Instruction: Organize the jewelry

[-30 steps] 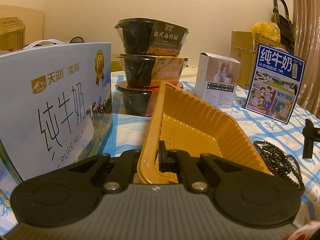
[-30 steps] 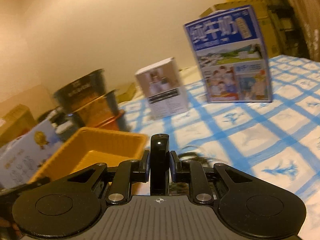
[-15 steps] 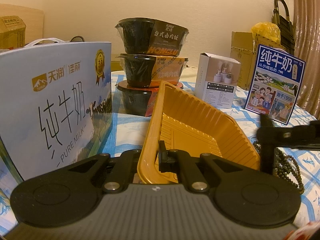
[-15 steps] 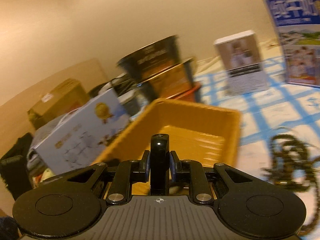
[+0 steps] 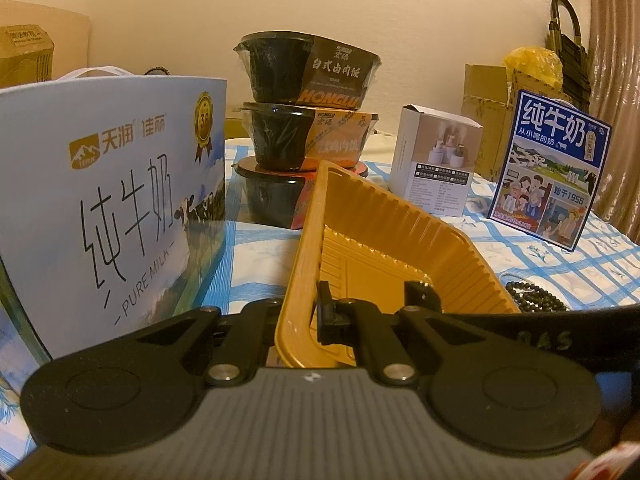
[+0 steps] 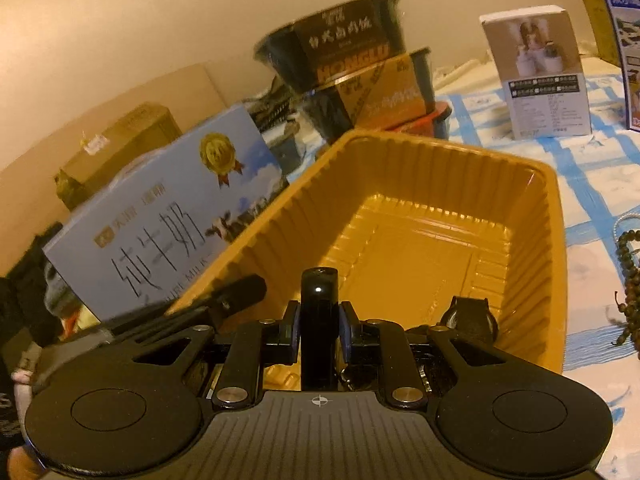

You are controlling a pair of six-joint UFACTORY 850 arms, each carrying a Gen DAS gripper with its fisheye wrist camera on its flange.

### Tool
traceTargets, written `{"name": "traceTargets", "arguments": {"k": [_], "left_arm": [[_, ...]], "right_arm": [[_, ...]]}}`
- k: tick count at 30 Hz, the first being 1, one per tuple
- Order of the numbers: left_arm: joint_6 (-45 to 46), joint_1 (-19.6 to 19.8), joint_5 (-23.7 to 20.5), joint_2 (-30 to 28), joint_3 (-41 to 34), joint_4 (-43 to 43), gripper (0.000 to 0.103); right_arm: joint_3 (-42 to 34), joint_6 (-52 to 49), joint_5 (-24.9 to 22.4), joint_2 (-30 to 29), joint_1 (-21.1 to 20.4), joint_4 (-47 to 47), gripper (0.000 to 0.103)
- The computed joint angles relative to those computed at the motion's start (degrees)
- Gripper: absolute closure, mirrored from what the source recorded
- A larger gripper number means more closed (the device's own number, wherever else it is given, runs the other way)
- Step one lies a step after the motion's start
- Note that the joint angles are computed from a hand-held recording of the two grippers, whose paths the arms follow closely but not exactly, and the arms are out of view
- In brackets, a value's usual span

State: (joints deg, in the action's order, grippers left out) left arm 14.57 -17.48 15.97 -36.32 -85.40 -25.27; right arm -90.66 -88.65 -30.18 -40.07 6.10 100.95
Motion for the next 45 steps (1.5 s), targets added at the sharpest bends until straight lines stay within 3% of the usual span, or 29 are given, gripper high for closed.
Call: {"name": "traceTargets", "arguments": {"k": [2,4,6,14,20,25,30,40,45], "left_arm": [[0.2,0.0,-0.2,-0.1,-0.1,-0.2,0.098],[0.3,0.0,-0.1,-0.2,-0.2,-0.4,0.098],[0.4,0.1,-0.4,-0.3,-0.4,-0.5,0.098],[0.4,0.2,-0.5,-0.3,-0.2,-0.6,0.098],[0.5,0.2,-0.4,-0.3,-0.2,-0.7,0.098],[0.5,0.2,-0.4,-0.3,-0.2,-0.5,0.098],[1.5,0.1,-0.4,-0.3,-0.2,-1.3,0.098],[2.1,0.0,-0.4,-0.2,-0.3,-1.8,0.098],[2.3,0.0,-0.4,-0.2,-0.3,-2.0,0.098]], "right_arm": [[-0.1,0.9,-0.7,-0.2,-0.2,-1.0,0.078],[0.8,-0.2,-1.0,0.3,-0.5,0.9,0.053],[2.1,-2.7,-1.6,1.1,-0.9,3.9,0.048],[11.0,-12.0,-0.4,7.4,-3.9,12.9,0.048],[16.3,-21.3,7.5,11.2,-7.0,22.7,0.048],[17.9,-37.0,14.5,11.4,-8.6,39.6,0.048],[17.9,-42.1,15.5,10.8,-8.8,43.9,0.049],[16.1,-53.4,14.7,8.5,-7.0,48.2,0.068],[13.9,-60.4,15.6,6.7,-6.1,52.3,0.073]]}}
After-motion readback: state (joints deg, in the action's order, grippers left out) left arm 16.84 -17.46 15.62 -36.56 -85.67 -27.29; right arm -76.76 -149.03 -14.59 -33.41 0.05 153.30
